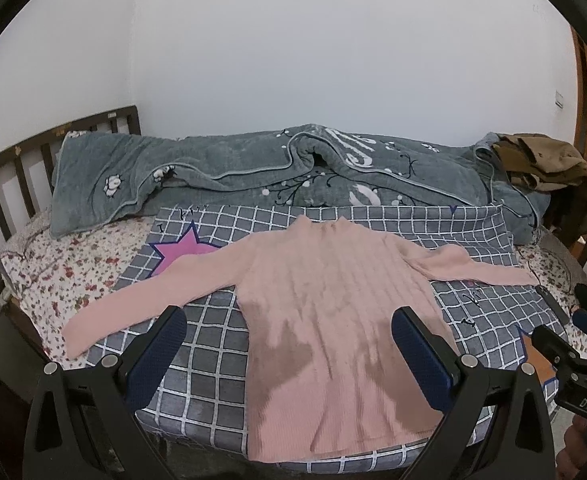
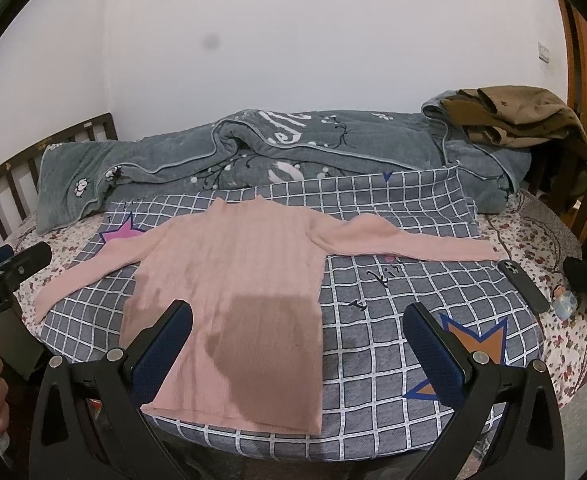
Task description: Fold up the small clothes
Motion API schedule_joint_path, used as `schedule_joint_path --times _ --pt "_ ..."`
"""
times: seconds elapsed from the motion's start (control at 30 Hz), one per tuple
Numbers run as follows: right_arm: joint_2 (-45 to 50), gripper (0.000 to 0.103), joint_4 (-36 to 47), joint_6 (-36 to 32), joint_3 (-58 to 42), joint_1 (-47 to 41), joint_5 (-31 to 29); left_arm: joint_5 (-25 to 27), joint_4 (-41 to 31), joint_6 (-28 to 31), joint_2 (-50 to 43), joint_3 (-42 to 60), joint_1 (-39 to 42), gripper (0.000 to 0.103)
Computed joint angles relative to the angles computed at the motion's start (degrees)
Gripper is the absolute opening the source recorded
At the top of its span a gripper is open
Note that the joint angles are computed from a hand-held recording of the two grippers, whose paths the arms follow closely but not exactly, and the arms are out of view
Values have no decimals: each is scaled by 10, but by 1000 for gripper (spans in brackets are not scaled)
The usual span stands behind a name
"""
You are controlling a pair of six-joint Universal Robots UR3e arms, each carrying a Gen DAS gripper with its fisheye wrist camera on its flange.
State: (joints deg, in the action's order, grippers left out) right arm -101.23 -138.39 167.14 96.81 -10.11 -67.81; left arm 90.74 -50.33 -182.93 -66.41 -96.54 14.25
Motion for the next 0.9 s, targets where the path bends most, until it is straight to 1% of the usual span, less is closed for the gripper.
schedule_joint_path --times 0.13,0.23,0.33,0.4,0.47,0.5,0.53,0.57,0.63,0.73,0.77,0.83,0.9 --pt "18 103 -16 8 -7 4 -7 -8 30 1 -9 -22 18 103" --pt "49 103 -31 16 -23 15 -12 -64 65 21 -4 -60 63 103" --pt "84 103 -77 27 -28 24 -14 -82 99 29 -17 -96 95 103" --pt "114 103 -110 34 -32 31 -15 -96 135 32 -23 -132 122 103" --pt "148 103 -141 30 -41 41 -19 -88 186 17 -31 -175 151 103" --pt "166 103 -170 32 -41 50 -31 -84 205 8 -40 -192 166 103" --pt "179 102 -189 37 -42 56 -40 -80 212 1 -52 -202 184 96" --pt "196 101 -204 39 -47 59 -39 -88 211 -4 -61 -209 204 86" --pt "225 98 -193 31 -72 61 -18 -126 210 -8 -79 -227 261 75" --pt "274 96 -199 23 -110 76 -21 -201 227 -16 -109 -252 351 74" --pt "293 96 -210 17 -122 83 -27 -214 235 -18 -121 -256 373 74" --pt "322 96 -223 9 -143 93 -32 -226 254 -13 -140 -266 410 74" --pt "349 96 -229 4 -165 102 -30 -225 274 -13 -164 -264 438 74"
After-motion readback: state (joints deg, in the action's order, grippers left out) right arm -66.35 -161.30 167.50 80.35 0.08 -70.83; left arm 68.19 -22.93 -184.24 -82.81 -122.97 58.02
